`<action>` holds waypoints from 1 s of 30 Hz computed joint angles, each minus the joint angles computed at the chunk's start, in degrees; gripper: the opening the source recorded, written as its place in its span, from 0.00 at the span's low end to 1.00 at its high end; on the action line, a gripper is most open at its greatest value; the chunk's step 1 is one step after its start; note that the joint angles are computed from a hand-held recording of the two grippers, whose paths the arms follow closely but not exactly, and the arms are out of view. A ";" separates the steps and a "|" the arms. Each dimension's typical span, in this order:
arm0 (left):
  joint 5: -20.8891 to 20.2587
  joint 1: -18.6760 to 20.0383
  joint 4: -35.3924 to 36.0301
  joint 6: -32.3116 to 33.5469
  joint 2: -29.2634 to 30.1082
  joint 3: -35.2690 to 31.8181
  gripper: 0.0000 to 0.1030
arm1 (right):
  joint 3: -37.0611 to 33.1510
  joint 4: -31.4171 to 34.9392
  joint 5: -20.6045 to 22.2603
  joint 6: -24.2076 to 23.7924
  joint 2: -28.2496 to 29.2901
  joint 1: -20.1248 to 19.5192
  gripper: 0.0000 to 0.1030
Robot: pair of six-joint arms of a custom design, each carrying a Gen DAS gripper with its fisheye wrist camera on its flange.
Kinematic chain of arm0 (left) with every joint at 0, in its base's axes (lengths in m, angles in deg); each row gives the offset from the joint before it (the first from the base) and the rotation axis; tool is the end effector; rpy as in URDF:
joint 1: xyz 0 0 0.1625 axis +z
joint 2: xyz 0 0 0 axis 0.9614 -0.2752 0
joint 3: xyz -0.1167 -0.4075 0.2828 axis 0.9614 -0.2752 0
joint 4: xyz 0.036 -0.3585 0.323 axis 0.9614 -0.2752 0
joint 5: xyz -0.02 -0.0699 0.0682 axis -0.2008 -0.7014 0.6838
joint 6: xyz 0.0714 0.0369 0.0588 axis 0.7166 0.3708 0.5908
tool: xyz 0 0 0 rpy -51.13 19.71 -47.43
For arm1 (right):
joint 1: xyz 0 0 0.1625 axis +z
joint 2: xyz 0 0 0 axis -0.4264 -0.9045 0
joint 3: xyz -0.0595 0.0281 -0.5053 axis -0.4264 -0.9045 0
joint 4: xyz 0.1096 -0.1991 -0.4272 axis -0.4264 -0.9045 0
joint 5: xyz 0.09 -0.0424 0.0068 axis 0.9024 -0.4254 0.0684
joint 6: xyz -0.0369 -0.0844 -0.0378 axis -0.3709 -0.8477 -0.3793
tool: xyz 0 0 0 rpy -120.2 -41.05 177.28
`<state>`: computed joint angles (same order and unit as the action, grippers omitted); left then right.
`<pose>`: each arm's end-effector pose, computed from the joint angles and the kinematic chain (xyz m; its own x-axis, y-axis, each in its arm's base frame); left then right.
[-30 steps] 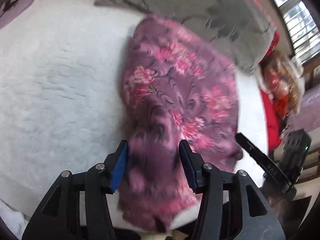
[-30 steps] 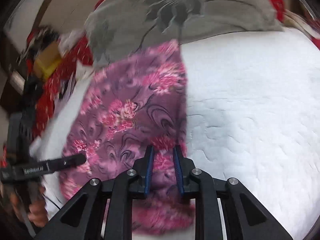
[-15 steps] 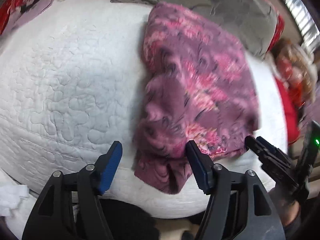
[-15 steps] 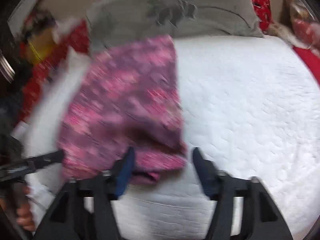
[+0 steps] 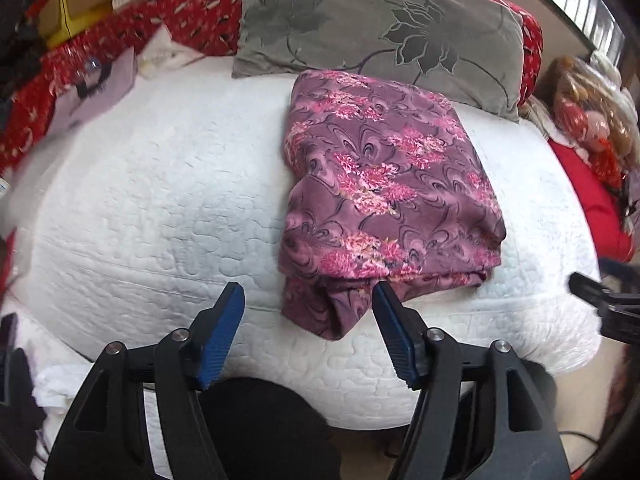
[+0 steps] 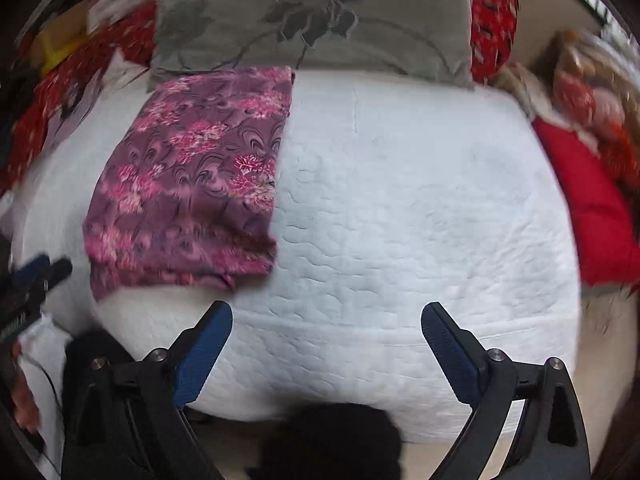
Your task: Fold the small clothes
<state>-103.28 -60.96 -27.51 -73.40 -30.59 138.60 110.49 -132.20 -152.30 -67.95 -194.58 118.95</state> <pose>-0.4015 -0.2967 0.0830 -0.7296 -0.0443 -0.6824 0.3367 0.8453 -0.4148 0.0912 -0.3350 0.3968 -0.6737 -0.1274 0.7279 -0.4107 0.8834 -0.2256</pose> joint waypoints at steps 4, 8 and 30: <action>0.76 -1.28 6.26 -1.94 1.93 -1.62 0.67 | 2.89 -7.68 -3.32 -8.07 -2.65 1.05 0.94; 0.51 -2.65 10.04 -4.14 2.53 -2.09 0.67 | 4.93 -12.95 -1.74 -14.42 -4.58 1.39 0.94; -1.17 -5.72 11.40 -5.84 1.64 -0.93 0.67 | 9.57 -15.60 7.11 -14.14 -8.64 0.61 0.97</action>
